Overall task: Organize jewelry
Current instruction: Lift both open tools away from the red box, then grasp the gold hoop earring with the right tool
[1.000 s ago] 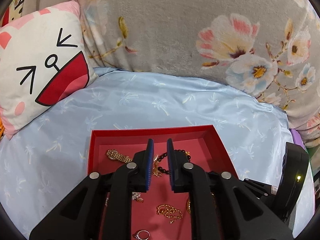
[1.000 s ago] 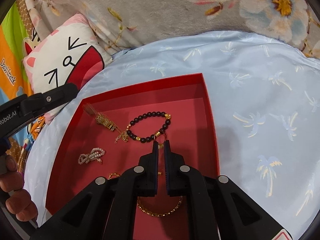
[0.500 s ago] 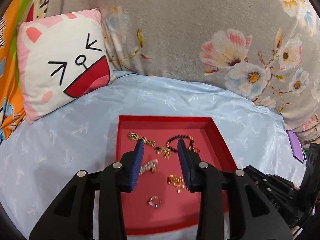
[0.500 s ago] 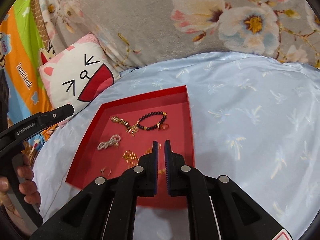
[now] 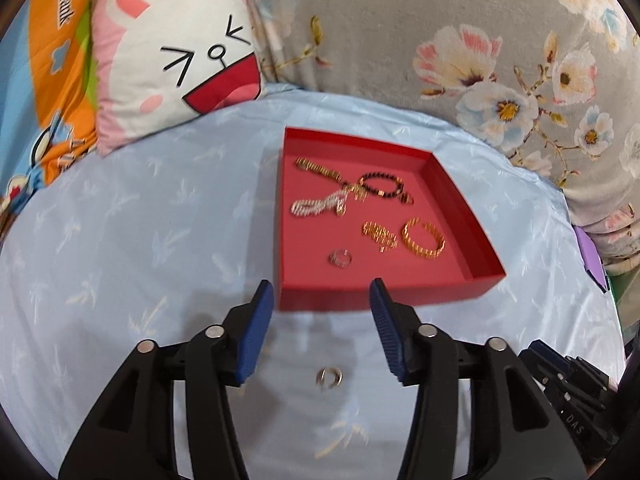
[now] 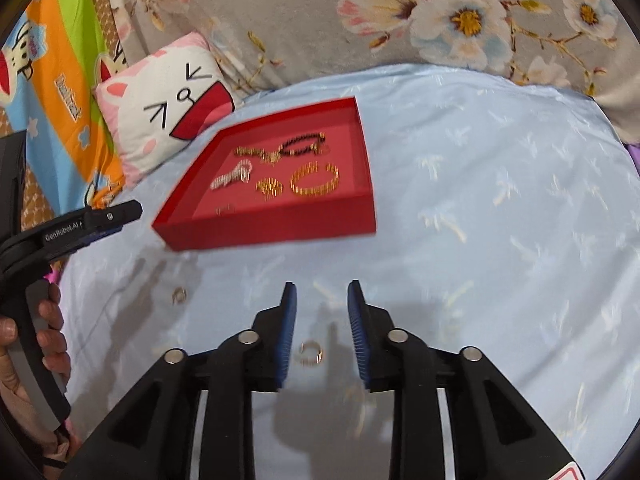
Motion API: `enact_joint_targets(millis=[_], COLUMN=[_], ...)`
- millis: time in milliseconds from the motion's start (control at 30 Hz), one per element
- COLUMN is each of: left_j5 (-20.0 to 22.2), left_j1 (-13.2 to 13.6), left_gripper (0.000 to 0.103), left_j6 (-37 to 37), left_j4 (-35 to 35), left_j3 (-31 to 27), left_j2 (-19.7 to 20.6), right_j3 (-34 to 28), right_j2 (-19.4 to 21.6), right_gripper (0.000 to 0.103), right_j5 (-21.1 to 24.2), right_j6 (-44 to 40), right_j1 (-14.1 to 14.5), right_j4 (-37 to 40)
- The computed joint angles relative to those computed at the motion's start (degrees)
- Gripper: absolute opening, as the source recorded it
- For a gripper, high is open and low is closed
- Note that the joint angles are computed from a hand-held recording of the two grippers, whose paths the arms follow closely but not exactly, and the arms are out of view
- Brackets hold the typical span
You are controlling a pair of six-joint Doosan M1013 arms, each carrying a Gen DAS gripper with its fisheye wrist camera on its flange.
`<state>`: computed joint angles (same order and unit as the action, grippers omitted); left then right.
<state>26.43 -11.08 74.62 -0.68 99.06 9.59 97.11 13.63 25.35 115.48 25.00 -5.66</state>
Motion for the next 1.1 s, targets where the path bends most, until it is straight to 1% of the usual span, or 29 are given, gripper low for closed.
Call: enact_joint_targets(millis=[67, 133, 233, 367, 433, 500, 633, 733, 800, 833, 967, 1100], left_j5=[-0.1, 0.0, 0.3, 0.5, 0.7, 0.8, 1.0, 1.0, 1.0, 0.9, 0.3, -0.3], left_j1=[-0.4, -1.2, -2.1, -2.6, -2.7, -2.9, -2.9, -2.9, -3.0, -3.0, -3.1, -3.6], left_gripper=[0.055, 0.059, 0.060, 0.060, 0.060, 0.060, 0.060, 0.060, 0.060, 0.060, 0.059, 0.052], left_j6=[-1.5, -4.3, -5.6, -5.7, -5.1, -5.7, -5.4, -5.7, -6.1, -6.6, -7.6, -10.4], left_j4=[2.3, 6.1, 8.7, 9.1, 8.3, 9.4, 8.9, 9.1, 9.6, 10.0, 11.4, 15.5], left_j3=[1.3, 2.6, 3.9, 4.6, 4.5, 4.5, 4.5, 4.4, 4.3, 4.4, 4.4, 4.6], left_j2=[-0.5, -0.7, -0.7, -0.1, 0.3, 0.5, 1.1, 1.4, 1.5, 1.5, 1.7, 1.8], right_j3=[0.9, 1.4, 1.6, 1.1, 0.8, 0.5, 0.4, 0.1, 0.1, 0.1, 0.3, 0.4], right_j2=[0.0, 0.1, 0.5, 1.5, 1.9, 2.3, 2.6, 2.9, 3.0, 3.0, 2.8, 2.7], right_gripper=[0.029, 0.029, 0.030, 0.031, 0.031, 0.031, 0.032, 0.029, 0.024, 0.021, 0.020, 0.019], right_j5=[0.9, 1.2, 1.5, 2.1, 2.1, 2.4, 2.2, 2.7, 3.1, 3.2, 2.6, 2.3], right_j6=[1.4, 1.2, 1.5, 4.8, 4.9, 5.6, 6.4, 8.2, 9.4, 9.6, 8.0, 7.1], right_j1=[0.8, 1.2, 1.6, 2.4, 2.3, 2.3, 2.4, 2.9, 3.2, 3.2, 2.7, 2.6], right_j4=[-1.2, -0.3, -0.4, -4.6, -4.5, -5.1, -6.0, -9.1, -11.1, -11.3, -8.8, -7.7])
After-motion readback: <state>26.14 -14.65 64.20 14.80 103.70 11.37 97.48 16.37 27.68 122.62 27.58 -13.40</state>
